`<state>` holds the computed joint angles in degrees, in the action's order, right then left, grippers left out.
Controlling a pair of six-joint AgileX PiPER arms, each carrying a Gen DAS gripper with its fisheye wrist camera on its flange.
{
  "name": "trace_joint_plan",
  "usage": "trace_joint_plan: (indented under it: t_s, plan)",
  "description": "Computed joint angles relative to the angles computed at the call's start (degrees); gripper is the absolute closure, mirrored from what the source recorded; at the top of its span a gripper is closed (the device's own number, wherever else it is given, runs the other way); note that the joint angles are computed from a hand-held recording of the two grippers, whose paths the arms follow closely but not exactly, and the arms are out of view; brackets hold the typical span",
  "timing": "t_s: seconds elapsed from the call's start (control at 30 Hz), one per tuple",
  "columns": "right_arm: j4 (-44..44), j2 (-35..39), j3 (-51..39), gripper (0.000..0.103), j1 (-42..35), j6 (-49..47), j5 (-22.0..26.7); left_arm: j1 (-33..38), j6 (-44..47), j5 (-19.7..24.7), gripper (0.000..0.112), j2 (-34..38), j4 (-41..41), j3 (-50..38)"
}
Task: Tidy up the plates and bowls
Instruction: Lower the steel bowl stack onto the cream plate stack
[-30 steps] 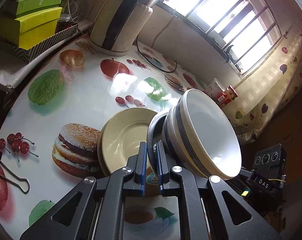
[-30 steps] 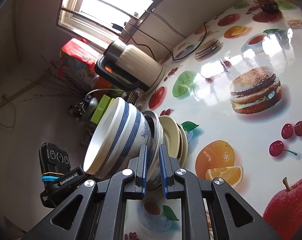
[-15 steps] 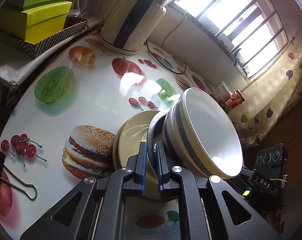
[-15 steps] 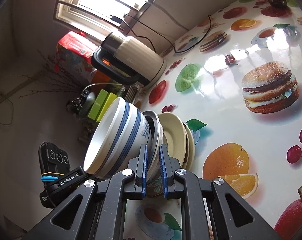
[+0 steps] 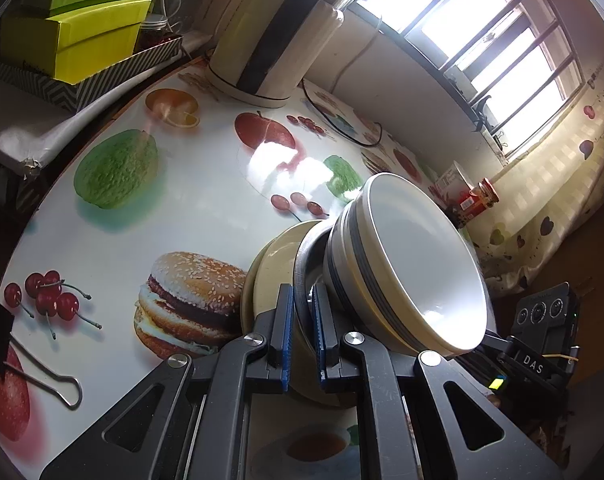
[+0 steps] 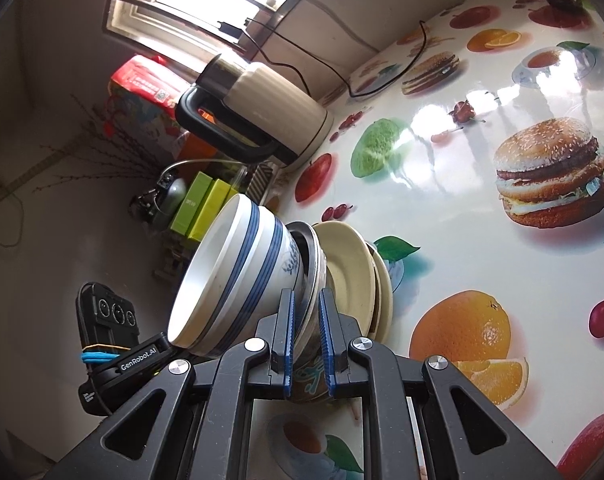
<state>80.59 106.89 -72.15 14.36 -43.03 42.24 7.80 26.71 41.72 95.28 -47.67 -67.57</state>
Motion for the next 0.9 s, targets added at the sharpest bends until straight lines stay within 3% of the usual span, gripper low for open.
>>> trace_joint_plan:
  t_s: [0.9]
  plan:
    - [-0.9, 1.4, -0.9, 0.09, 0.4, 0.2, -0.5, -0.3, 0.7, -0.6, 0.103, 0.4, -0.9, 0.8]
